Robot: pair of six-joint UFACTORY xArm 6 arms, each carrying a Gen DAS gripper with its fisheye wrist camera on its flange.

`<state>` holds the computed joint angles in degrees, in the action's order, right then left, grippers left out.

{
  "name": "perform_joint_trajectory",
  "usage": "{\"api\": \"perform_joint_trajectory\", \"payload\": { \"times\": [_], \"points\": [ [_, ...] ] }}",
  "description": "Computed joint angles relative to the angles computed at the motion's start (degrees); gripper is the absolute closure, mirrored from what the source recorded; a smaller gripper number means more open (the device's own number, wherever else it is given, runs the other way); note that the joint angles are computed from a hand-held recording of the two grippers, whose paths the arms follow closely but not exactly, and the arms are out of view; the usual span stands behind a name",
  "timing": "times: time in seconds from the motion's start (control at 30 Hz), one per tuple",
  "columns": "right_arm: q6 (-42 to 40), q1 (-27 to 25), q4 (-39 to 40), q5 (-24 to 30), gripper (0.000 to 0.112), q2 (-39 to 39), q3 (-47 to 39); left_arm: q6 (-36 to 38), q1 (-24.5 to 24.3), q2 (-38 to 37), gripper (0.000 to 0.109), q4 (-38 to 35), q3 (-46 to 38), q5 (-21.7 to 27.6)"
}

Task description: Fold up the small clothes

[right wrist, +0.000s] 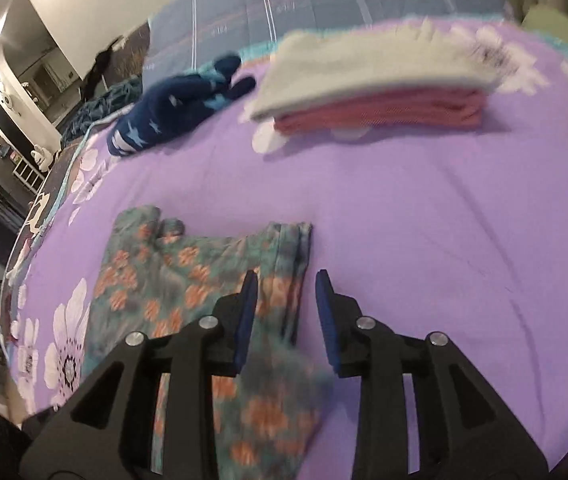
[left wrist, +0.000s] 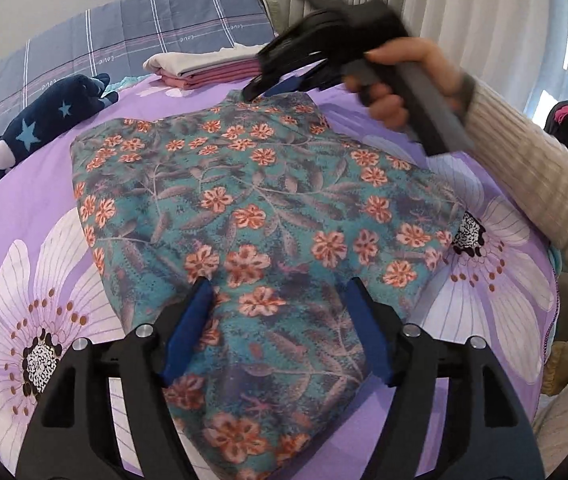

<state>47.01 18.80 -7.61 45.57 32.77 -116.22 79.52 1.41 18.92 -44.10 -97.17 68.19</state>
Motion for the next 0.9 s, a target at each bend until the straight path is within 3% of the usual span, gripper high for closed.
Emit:
{"api": "perform_joint_trajectory", "payload": {
  "times": [0.07, 0.13, 0.27, 0.33, 0.4, 0.47, 0.5, 0.6, 0.67, 0.7, 0.8, 0.9],
  "points": [
    [-3.97, -0.26, 1.49, 2.35, 0.104, 3.69, -5.10, 0.08, -0.03, -0.08, 0.039, -0.02, 0.13, -0.15],
    [-4.88, -0.23, -0.60, 3.92, 0.104, 5.35, -6.91, 0.10, 0.07, -0.14, 0.039, -0.09, 0.17, 0.02],
    [-2.58, -1.00, 0.87, -4.58, 0.103, 1.06, 2.16, -0.05, 0.22, 0.26, 0.039, -0.14, -0.46, 0.61],
    [1.17, -0.16, -6.39, -4.30, 0.100, -0.05, 3.08, -0.04, 0.19, 0.45, 0.039, -0.16, -0.68, 0.63],
    [6.32, 1.23, -14.96, -0.28, 0.091, -0.53, 1.81, 0.08, 0.18, 0.46, 0.039, -0.20, -0.60, 0.48],
    [10.53, 3.60, -24.00, 4.17, 0.092, -1.48, 0.59, 0.13, 0.20, 0.44, 0.039, -0.25, -0.57, 0.46],
    [10.54, 4.14, -25.26, 3.66, 0.092, -2.30, 1.28, 0.13, 0.20, 0.44, 0.039, -0.25, -0.57, 0.46],
    [8.75, 6.07, -23.90, -2.56, 0.092, -7.17, 7.45, 0.13, 0.20, 0.44, 0.039, -0.25, -0.57, 0.46],
    [4.71, 7.25, -16.90, -10.88, 0.092, -11.17, 14.83, 0.15, 0.19, 0.43, 0.039, -0.26, -0.56, 0.49],
    [2.53, 7.79, -14.23, -11.50, 0.089, -11.55, 15.80, 0.15, 0.19, 0.43, 0.039, -0.26, -0.56, 0.49],
    [3.17, 10.67, -18.98, -1.77, 0.089, -9.60, 14.54, 0.02, 0.24, 0.57, 0.039, -0.46, -0.75, 0.92],
    [8.31, 11.88, -26.01, -0.24, 0.089, -9.91, 16.42, -0.07, 0.60, 0.89, 0.039, -0.89, -1.25, 1.69]
  ]
}}
